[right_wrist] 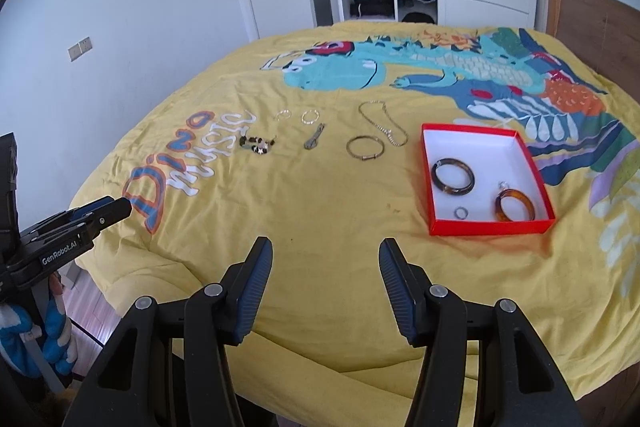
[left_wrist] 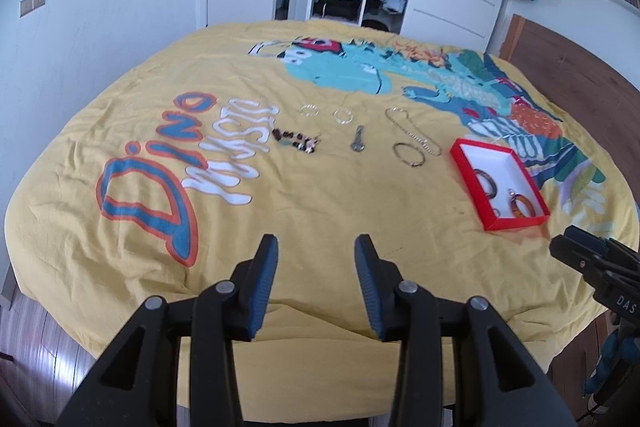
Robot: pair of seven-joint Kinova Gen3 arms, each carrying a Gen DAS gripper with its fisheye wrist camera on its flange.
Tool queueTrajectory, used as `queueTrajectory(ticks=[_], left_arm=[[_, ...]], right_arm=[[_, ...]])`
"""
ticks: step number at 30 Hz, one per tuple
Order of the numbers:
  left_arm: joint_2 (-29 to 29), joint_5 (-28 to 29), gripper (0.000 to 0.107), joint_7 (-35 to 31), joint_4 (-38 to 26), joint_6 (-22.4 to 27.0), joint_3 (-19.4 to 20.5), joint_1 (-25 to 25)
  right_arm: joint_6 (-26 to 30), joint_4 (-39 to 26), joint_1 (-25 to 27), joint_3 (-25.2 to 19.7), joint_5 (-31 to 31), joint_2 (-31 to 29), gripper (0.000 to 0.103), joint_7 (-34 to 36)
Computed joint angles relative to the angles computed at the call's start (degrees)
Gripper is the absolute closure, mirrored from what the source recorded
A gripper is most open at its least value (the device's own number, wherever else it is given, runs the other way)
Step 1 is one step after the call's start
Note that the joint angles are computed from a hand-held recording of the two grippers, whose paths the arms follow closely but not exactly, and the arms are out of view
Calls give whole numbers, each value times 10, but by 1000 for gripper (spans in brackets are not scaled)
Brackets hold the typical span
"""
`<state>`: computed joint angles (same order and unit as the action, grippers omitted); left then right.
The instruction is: Organize jewelry
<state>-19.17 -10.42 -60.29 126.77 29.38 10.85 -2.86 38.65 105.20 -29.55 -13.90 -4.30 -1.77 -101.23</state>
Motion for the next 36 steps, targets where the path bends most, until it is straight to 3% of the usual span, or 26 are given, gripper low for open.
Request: queueTrajectory(ticks=[11, 17, 27, 36], left_arm=[[87, -14, 70, -2, -27, -8, -21, 9], [128, -6, 70, -13, -42, -20, -53, 22], [195, 9, 70, -49, -95, -25, -89, 25], [264, 32, 70, -68, -156, -27, -106, 29]], right_arm=[[-10, -3, 24, 19, -60, 60, 48, 84], [-3, -22, 36, 20, -75, 93, 48, 114], [15, -93, 57, 18, -99, 165, 51, 167], [19, -170, 53, 22, -91, 245, 58, 165]])
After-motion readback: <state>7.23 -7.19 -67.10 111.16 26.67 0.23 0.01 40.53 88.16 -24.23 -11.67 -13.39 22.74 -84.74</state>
